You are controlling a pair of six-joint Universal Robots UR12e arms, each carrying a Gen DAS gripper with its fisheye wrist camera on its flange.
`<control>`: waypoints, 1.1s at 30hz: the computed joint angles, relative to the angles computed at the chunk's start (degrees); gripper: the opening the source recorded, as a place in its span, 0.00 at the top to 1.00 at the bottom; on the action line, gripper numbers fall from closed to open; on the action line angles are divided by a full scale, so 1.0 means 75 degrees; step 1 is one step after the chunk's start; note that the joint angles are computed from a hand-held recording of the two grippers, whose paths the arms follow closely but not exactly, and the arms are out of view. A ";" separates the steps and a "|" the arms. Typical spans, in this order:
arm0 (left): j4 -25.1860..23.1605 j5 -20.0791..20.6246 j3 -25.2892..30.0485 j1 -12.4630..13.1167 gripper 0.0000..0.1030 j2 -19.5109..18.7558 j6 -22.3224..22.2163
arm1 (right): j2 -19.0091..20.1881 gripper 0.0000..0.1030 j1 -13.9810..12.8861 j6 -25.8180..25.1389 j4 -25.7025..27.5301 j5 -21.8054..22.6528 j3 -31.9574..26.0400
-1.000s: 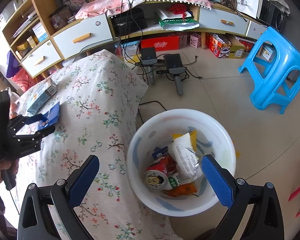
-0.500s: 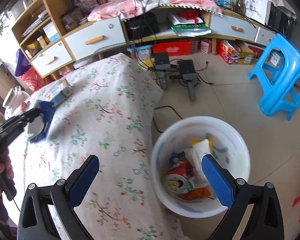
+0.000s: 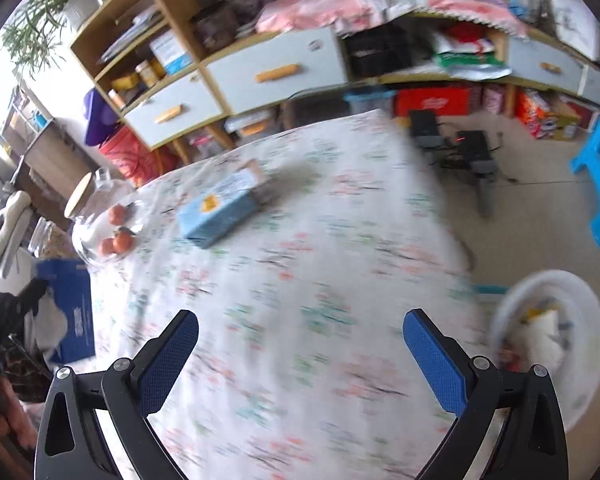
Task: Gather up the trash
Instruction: 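Lift the blue box with the left tool while the right tool moves toward the milk carton, then grasp the light-blue milk carton with the right tool while the left tool holds the box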
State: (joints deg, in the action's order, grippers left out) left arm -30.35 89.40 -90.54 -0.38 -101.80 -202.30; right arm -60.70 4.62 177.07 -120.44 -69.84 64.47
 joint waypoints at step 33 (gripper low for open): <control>-0.0017 -0.0646 -0.1249 0.1116 0.91 0.1002 -0.0913 | 0.2686 0.34 0.1299 0.1975 0.1880 -0.2768 -0.3767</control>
